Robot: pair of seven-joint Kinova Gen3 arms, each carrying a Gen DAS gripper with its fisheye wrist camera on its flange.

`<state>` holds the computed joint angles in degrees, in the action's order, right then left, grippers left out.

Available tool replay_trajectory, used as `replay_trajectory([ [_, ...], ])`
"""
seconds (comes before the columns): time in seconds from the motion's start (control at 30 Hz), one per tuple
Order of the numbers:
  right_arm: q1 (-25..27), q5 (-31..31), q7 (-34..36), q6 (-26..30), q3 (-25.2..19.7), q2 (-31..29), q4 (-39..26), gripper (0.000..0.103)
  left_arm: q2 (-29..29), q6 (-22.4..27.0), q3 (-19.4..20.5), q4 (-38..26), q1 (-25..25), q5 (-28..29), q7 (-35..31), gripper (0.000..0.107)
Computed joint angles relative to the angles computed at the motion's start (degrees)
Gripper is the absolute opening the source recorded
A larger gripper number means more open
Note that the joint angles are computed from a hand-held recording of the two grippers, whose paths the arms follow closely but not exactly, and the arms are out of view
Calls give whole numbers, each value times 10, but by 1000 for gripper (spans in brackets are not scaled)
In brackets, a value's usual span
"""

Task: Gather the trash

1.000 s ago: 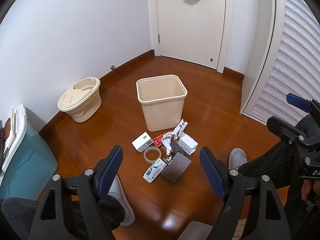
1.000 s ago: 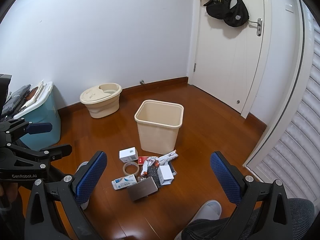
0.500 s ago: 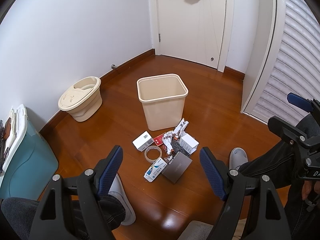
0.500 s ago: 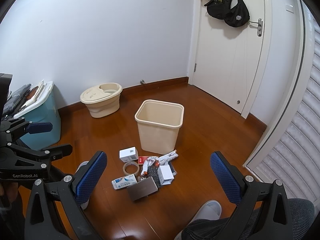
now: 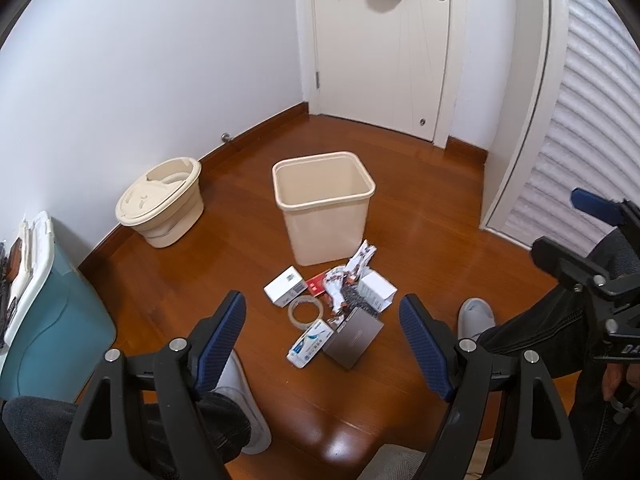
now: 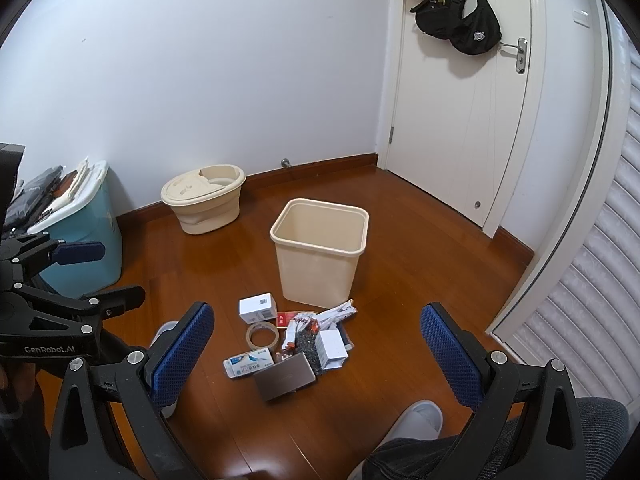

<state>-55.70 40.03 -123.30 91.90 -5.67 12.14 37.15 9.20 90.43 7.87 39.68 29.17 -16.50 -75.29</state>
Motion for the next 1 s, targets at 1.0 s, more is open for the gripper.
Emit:
replay_trajectory([
  [1.0, -5, 2, 2, 4, 4, 6, -7, 103, -4, -12, 5, 22, 5, -2, -10, 103],
])
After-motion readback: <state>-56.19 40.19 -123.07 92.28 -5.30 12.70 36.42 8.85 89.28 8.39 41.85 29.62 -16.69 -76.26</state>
